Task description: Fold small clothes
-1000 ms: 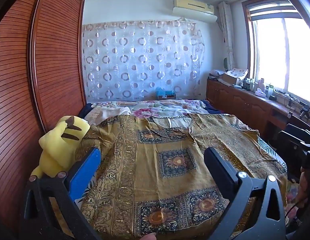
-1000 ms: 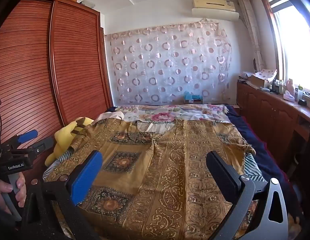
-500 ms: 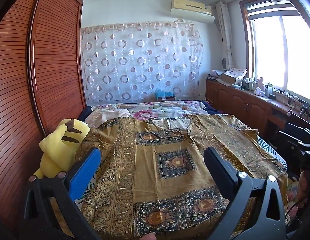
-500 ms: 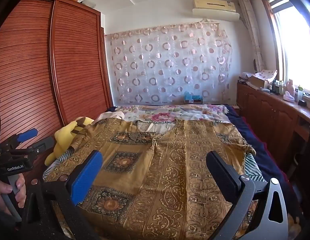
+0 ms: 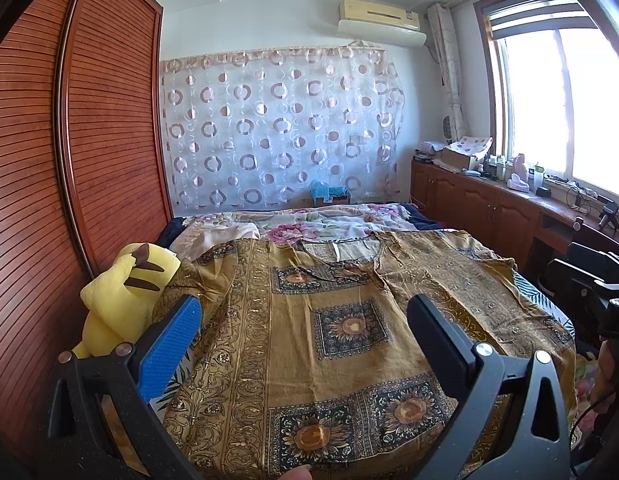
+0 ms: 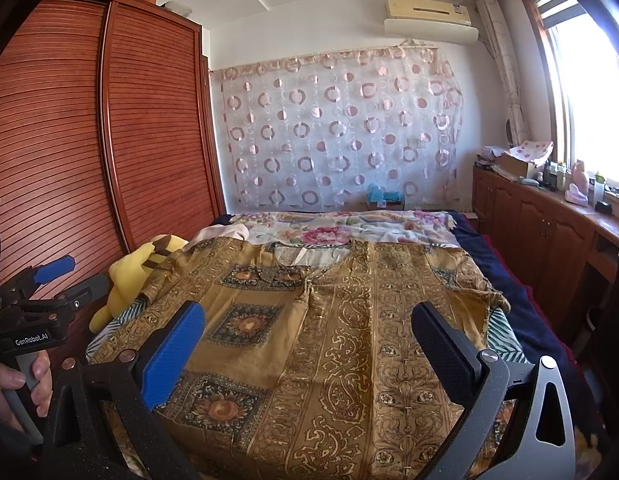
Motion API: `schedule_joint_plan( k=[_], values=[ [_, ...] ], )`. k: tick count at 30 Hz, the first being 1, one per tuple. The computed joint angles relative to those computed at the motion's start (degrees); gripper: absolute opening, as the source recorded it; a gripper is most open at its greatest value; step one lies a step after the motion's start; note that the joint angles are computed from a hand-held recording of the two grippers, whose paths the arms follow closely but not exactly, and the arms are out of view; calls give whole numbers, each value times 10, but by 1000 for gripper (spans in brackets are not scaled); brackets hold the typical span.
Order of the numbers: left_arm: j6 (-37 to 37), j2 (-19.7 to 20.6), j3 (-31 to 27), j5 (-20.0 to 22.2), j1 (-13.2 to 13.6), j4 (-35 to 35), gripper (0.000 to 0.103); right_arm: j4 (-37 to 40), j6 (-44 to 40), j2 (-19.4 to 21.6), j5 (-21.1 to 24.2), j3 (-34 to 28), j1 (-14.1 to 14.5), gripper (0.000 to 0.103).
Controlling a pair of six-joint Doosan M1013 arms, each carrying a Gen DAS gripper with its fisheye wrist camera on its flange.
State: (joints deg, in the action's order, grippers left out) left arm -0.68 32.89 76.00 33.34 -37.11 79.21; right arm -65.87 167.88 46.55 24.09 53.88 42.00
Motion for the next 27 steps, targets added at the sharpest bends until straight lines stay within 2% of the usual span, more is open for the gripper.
schedule_joint_plan(
  k=[27],
  values=[
    [1, -2, -1, 5, -3, 4, 103, -1, 1, 0, -1, -1, 0, 103]
  ],
)
